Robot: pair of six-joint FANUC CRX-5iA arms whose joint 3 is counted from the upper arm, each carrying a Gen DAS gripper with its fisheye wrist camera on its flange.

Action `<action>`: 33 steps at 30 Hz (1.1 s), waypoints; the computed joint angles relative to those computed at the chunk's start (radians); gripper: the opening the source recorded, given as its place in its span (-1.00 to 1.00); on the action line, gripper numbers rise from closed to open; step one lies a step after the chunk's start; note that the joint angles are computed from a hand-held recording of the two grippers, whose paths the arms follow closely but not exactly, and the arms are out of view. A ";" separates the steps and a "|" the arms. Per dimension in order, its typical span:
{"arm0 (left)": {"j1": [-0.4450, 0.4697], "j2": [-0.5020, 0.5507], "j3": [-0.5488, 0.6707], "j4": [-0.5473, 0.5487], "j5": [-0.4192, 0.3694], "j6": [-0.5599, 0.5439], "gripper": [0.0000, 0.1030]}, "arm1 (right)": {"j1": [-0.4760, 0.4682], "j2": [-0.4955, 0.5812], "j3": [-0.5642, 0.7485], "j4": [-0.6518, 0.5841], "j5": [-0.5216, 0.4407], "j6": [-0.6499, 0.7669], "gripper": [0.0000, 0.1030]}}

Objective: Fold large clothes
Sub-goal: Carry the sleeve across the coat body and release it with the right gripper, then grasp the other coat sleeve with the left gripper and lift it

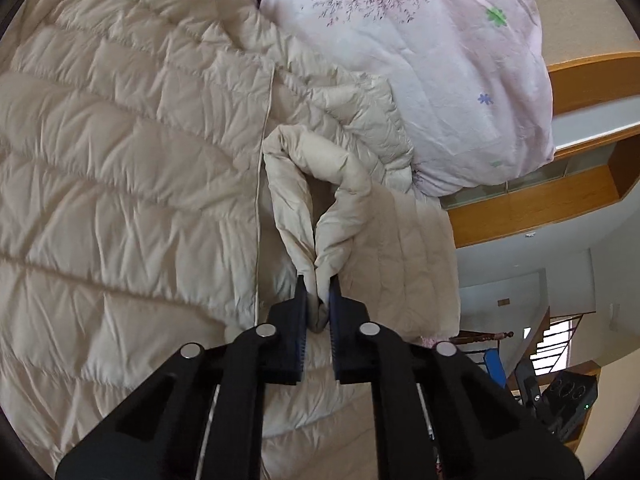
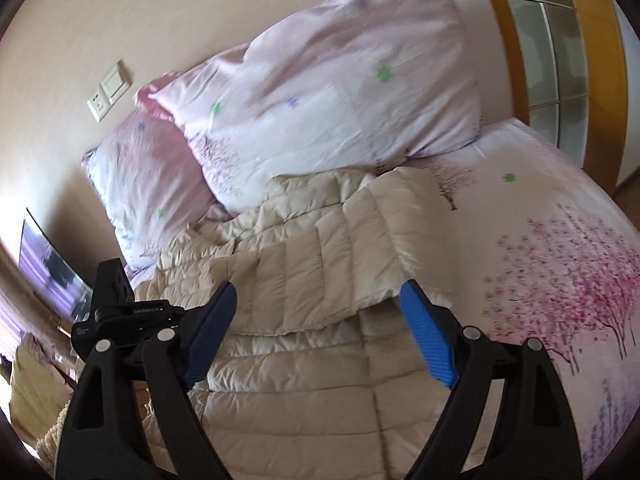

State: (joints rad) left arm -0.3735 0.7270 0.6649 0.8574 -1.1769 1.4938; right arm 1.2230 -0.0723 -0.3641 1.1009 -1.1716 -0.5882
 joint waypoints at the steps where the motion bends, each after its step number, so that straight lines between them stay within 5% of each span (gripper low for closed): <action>1: 0.003 -0.003 0.005 -0.008 0.008 -0.001 -0.92 | 0.002 -0.002 0.000 0.000 -0.006 0.003 0.63; 6: 0.049 -0.058 0.002 -0.057 0.090 -0.042 -0.94 | 0.002 0.010 0.009 0.004 -0.017 0.032 0.63; 11: 0.096 -0.085 0.030 -0.229 0.099 -0.007 -0.95 | -0.020 0.059 0.069 -0.027 0.006 0.113 0.63; 17: 0.109 -0.060 0.068 -0.339 0.035 0.046 -0.94 | -0.072 0.206 0.282 -0.158 0.038 0.354 0.37; 22: 0.113 -0.037 0.079 -0.333 -0.023 0.061 -0.89 | -0.136 0.370 0.511 -0.328 0.098 0.598 -0.16; 26: 0.141 -0.101 -0.029 -0.251 -0.004 0.013 -0.62 | -0.171 0.531 0.729 -0.448 0.087 0.783 -0.46; 29: 0.174 -0.208 -0.190 -0.172 0.071 -0.071 -0.20 | -0.182 0.623 0.867 -0.521 0.069 0.881 -0.47; 33: 0.234 -0.366 -0.405 -0.119 0.172 -0.184 -0.09 | -0.188 0.770 1.083 -0.561 -0.020 0.981 -0.43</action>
